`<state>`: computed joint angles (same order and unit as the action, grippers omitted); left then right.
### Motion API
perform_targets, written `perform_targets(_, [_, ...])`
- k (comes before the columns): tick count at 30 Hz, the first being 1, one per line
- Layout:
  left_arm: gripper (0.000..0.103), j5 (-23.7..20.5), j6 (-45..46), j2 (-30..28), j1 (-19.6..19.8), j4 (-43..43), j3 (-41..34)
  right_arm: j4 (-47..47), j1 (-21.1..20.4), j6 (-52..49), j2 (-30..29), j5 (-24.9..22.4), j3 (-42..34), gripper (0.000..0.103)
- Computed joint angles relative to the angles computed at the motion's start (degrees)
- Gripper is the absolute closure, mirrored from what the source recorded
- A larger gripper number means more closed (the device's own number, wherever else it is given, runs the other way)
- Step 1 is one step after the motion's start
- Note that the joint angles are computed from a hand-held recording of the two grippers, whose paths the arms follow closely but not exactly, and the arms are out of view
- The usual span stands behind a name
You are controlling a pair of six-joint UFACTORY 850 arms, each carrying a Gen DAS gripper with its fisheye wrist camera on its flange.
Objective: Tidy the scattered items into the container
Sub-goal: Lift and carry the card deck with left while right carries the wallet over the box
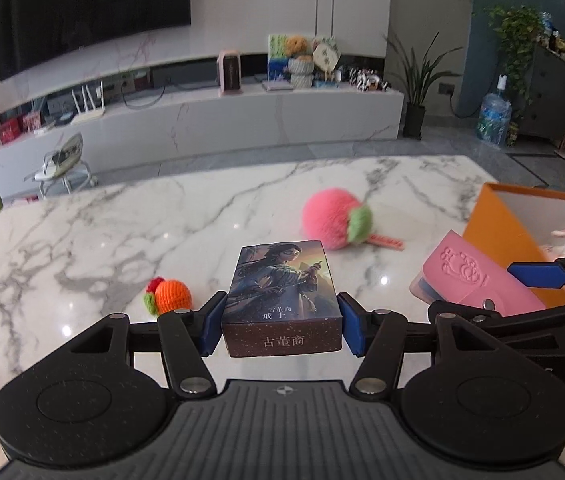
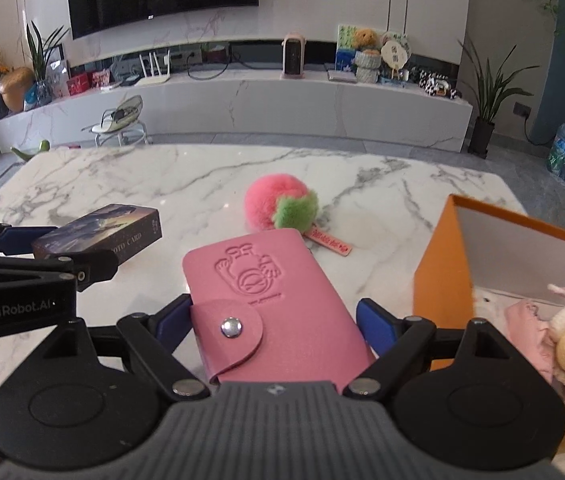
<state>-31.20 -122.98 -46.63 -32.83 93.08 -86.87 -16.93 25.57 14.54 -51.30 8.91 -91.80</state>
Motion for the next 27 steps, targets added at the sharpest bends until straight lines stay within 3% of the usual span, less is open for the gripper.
perform_targets(5, [0.036, -2.49, -1.72, 2.1, -2.47, 2.78, 1.22, 8.99, -0.74, -7.87, 5.6, 5.52, 7.85, 0.015])
perform_targets(14, [0.036, -4.11, -1.68, 2.8, -6.41, 6.15, 0.04, 14.13, -2.76, -10.15, 13.38, 13.48, 19.12, 0.015])
perform_targets(27, [0.036, -0.35, 8.22, -4.93, -9.2, 3.58, -13.47, 18.63, -8.2, -10.81, 17.92, 18.57, 26.18, 0.015])
